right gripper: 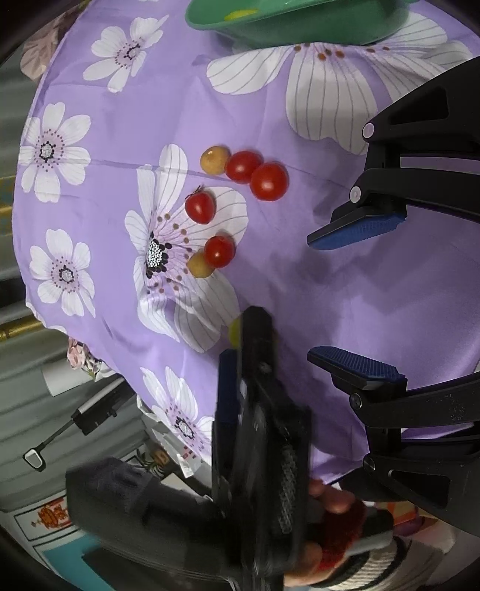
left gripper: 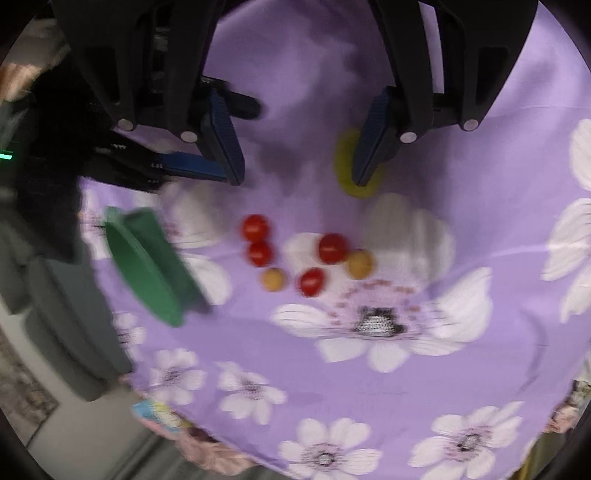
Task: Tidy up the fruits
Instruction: 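Close the left gripper on the yellow-green fruit and lift it, then carry the yellow-green fruit in the left gripper over the green bowl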
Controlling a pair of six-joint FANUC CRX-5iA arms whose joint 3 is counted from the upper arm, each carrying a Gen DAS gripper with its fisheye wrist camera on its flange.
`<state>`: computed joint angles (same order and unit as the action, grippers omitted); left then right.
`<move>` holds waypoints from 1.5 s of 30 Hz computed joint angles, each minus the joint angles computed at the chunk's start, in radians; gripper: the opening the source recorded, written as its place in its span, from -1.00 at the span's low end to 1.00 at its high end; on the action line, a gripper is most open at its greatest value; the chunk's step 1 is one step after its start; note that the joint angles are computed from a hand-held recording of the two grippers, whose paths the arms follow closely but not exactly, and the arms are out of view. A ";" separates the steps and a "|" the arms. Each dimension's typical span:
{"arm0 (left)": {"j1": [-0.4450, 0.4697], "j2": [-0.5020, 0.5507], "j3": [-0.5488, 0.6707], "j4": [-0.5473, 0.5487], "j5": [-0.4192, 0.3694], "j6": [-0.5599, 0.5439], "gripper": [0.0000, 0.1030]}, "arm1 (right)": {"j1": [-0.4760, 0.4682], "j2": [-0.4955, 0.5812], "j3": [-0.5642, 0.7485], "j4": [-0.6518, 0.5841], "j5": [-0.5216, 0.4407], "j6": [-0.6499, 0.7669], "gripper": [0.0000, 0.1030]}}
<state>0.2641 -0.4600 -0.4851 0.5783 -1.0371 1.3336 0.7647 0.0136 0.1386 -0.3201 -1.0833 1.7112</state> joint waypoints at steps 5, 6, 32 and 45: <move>0.034 -0.004 0.020 -0.073 -0.003 0.078 0.14 | -0.008 0.019 0.013 -0.012 -0.018 -0.002 0.07; 0.034 0.013 0.034 -0.097 -0.019 0.099 0.14 | -0.008 0.026 0.020 -0.015 -0.022 0.003 0.07; -0.003 0.092 0.054 -0.078 -0.077 0.065 -0.31 | -0.001 0.157 0.154 -0.098 -0.105 0.072 0.07; -0.010 0.083 0.044 -0.069 -0.074 0.062 -0.32 | 0.021 0.140 0.121 -0.058 -0.057 0.084 -0.18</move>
<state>0.2543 -0.3774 -0.4415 0.5094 -1.1107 1.3953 0.7855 0.1533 0.2592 -0.3784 -1.1401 1.7956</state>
